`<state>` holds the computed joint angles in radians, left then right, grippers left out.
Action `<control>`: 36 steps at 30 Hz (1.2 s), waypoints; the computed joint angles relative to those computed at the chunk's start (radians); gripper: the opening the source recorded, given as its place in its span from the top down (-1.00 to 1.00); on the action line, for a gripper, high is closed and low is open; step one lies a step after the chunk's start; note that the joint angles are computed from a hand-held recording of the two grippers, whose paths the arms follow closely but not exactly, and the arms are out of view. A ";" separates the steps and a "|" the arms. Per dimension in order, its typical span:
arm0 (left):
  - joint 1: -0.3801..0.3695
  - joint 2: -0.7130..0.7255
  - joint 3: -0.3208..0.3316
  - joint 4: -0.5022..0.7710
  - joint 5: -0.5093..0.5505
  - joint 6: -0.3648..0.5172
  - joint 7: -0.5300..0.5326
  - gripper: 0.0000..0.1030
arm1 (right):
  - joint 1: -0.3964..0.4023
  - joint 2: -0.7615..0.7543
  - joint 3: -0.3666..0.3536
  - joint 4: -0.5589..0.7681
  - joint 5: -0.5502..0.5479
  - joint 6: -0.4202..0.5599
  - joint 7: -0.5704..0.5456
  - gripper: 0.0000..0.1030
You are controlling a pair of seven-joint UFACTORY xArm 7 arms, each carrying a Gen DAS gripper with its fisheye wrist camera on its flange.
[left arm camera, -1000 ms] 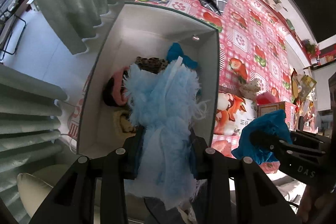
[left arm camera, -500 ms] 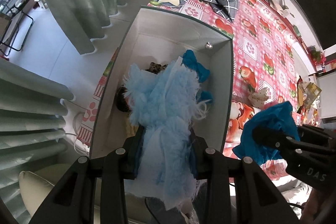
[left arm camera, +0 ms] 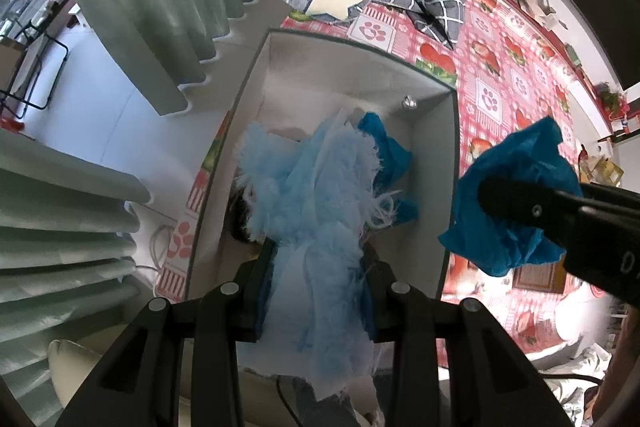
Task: Organize soft objects
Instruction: 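Carry the fluffy light-blue item and blue cloth with both tools over the white box, then open the left tool to drop the fluffy item while the right tool releases the blue cloth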
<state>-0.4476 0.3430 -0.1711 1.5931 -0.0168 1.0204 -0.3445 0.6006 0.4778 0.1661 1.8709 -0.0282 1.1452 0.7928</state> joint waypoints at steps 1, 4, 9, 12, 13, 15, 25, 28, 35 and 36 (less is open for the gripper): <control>-0.003 0.015 0.003 0.021 0.007 0.002 -0.005 0.25 | -0.001 0.017 -0.002 0.026 -0.002 0.003 -0.003 0.41; -0.007 0.053 0.010 0.072 0.020 0.015 -0.013 0.25 | -0.003 0.047 -0.007 0.069 -0.003 0.005 -0.016 0.41; -0.013 0.102 0.021 0.132 0.033 0.038 -0.028 0.26 | -0.005 0.082 -0.011 0.108 0.006 -0.001 -0.037 0.41; -0.014 0.111 0.023 0.137 0.034 0.048 -0.033 0.26 | -0.006 0.101 -0.014 0.126 0.014 0.004 -0.045 0.41; -0.015 0.112 0.024 0.135 0.036 0.051 -0.034 0.26 | -0.007 0.104 -0.014 0.128 0.016 0.004 -0.047 0.41; -0.017 0.111 0.023 0.131 0.037 0.057 -0.036 0.26 | -0.010 0.108 -0.015 0.129 0.022 0.001 -0.052 0.41; -0.025 0.108 0.022 0.122 0.044 0.058 -0.045 0.26 | -0.013 0.118 -0.015 0.138 0.035 0.006 -0.075 0.41; -0.027 0.106 0.021 0.119 0.045 0.058 -0.045 0.26 | -0.013 0.117 -0.015 0.136 0.036 0.006 -0.077 0.41; -0.031 0.104 0.020 0.118 0.050 0.058 -0.047 0.26 | -0.013 0.112 -0.016 0.132 0.036 0.008 -0.080 0.41; -0.032 0.104 0.020 0.118 0.050 0.057 -0.048 0.26 | -0.012 0.112 -0.015 0.132 0.036 0.009 -0.081 0.41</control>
